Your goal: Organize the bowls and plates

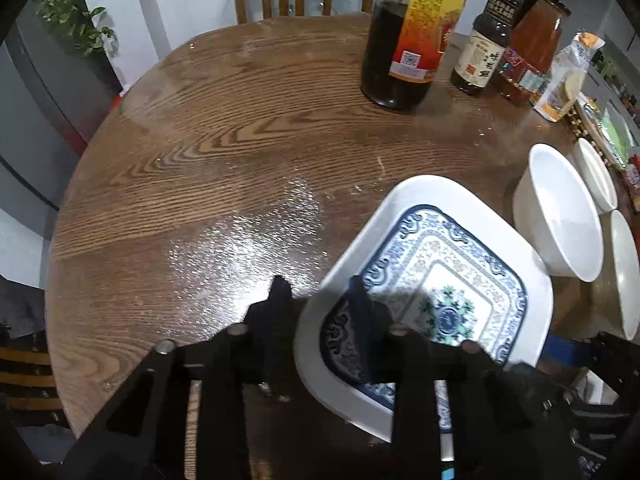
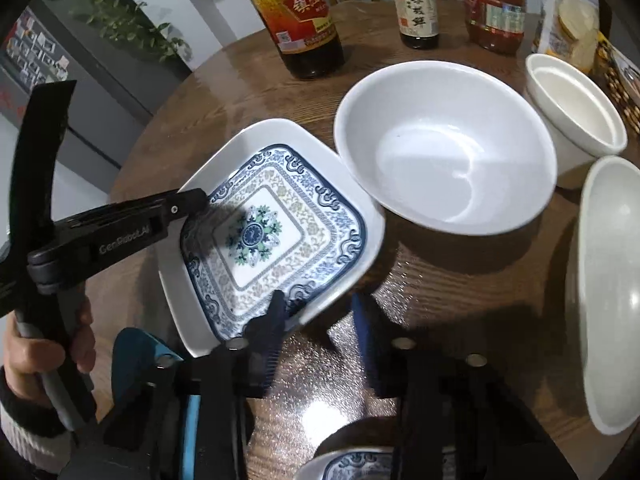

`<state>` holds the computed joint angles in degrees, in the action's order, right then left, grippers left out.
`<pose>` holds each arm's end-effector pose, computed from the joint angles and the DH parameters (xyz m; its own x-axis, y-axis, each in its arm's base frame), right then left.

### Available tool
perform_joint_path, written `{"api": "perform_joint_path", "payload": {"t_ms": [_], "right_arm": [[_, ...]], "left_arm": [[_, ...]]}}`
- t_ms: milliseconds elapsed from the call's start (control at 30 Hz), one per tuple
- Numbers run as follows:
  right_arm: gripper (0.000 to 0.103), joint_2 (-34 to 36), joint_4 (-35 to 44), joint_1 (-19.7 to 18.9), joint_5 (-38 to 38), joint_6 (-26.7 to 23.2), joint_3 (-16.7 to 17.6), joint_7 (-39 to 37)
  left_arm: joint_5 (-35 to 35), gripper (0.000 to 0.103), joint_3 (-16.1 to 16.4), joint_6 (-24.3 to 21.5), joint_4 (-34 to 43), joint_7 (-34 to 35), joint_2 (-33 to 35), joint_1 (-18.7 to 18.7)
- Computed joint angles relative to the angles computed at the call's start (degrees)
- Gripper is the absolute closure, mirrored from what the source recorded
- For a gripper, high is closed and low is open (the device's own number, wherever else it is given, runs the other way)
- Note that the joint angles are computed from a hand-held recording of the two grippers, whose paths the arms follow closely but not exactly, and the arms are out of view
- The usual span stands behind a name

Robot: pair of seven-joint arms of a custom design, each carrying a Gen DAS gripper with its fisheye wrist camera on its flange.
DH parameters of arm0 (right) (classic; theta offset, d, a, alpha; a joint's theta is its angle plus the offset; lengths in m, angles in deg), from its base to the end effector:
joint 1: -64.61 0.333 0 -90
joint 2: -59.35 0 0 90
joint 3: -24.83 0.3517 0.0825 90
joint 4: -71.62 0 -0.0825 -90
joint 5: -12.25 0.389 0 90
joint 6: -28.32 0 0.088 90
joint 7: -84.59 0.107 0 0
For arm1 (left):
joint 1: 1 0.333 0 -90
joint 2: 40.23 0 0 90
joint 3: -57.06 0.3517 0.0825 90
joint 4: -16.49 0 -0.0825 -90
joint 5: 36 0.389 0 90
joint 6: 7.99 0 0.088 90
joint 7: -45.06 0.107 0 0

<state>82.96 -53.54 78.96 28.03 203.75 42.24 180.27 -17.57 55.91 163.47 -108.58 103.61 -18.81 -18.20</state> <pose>0.5373 0.2969 0.2828 0.1855 -0.9363 -0.2983 -0.9228 -0.0616 -0.3804 0.5728 -0.2131 0.2898 -0.0901 -0.9939 0.0639 -0.9032 0.0545 -0.4257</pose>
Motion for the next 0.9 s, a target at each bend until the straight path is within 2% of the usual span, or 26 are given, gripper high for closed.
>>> {"api": "perform_joint_path", "payload": {"t_ms": [67,133,200,233,300,333,367,433,533,600,633,667,733,900], "right_arm": [[0.076,-0.14,0.58,3.54,-2.54,-0.97,-3.81,1.69],[0.078,0.00,0.68,2.87,-3.27,-1.16,-3.38,0.76],[0.080,0.37,0.89,-0.22,-2.25,-1.47,-0.23,-1.92],[0.080,0.50,1.06,-0.65,-2.01,-1.65,0.35,-2.72],[0.081,0.24,0.94,0.45,-2.72,-1.16,-0.37,-3.57],[0.081,-0.11,0.67,1.00,-3.05,-0.45,-0.65,-3.82],[0.081,-0.45,0.42,1.03,-2.99,-0.07,-0.47,-4.01],[0.081,-1.15,-0.14,-1.09,-1.76,0.80,1.96,-5.52],[0.081,-2.93,-2.18,-7.71,2.13,1.82,9.21,-10.28],[0.081,-4.99,-4.25,-11.52,5.02,2.97,13.37,-13.54],[0.081,-5.82,-4.92,-13.11,6.43,3.22,15.03,-15.04],[0.081,-6.77,-5.97,-16.27,8.76,3.48,18.28,-17.54],[0.081,-8.22,-7.25,-19.52,12.08,3.48,21.48,-21.04],[0.081,-14.46,-12.63,-31.05,25.97,2.03,32.42,-35.24]], "left_arm": [[-0.43,0.083,-0.53,-0.39,-0.82,0.27,-0.73,0.35],[-0.19,0.085,-0.42,-0.39,-2.02,-0.09,-1.57,0.06],[-1.42,0.089,-1.72,0.70,-4.22,0.52,-2.83,1.49],[-3.62,0.090,-3.63,2.02,-6.11,1.49,-3.87,3.58],[-6.24,0.092,-4.83,4.49,-8.66,1.85,-5.27,4.95],[-6.41,0.092,-3.29,5.95,-10.25,0.87,-6.48,3.60],[-4.29,0.092,0.12,6.48,-10.75,-1.65,-7.17,0.26],[2.37,0.092,9.03,7.24,-12.32,-8.88,-9.31,-7.92],[10.36,0.092,15.45,8.32,-14.18,-17.64,-12.63,-13.64],[22.57,0.092,22.34,7.50,-14.30,-29.34,-15.05,-19.96],[28.03,0.092,23.85,6.60,-14.12,-34.44,-16.12,-21.56],[33.44,0.092,24.55,5.56,-13.91,-39.72,-17.21,-22.67],[39.36,0.092,23.62,3.58,-14.17,-45.76,-19.32,-22.90],[45.46,0.092,18.47,2.07,-15.50,-55.05,-21.61,-21.61]]}}
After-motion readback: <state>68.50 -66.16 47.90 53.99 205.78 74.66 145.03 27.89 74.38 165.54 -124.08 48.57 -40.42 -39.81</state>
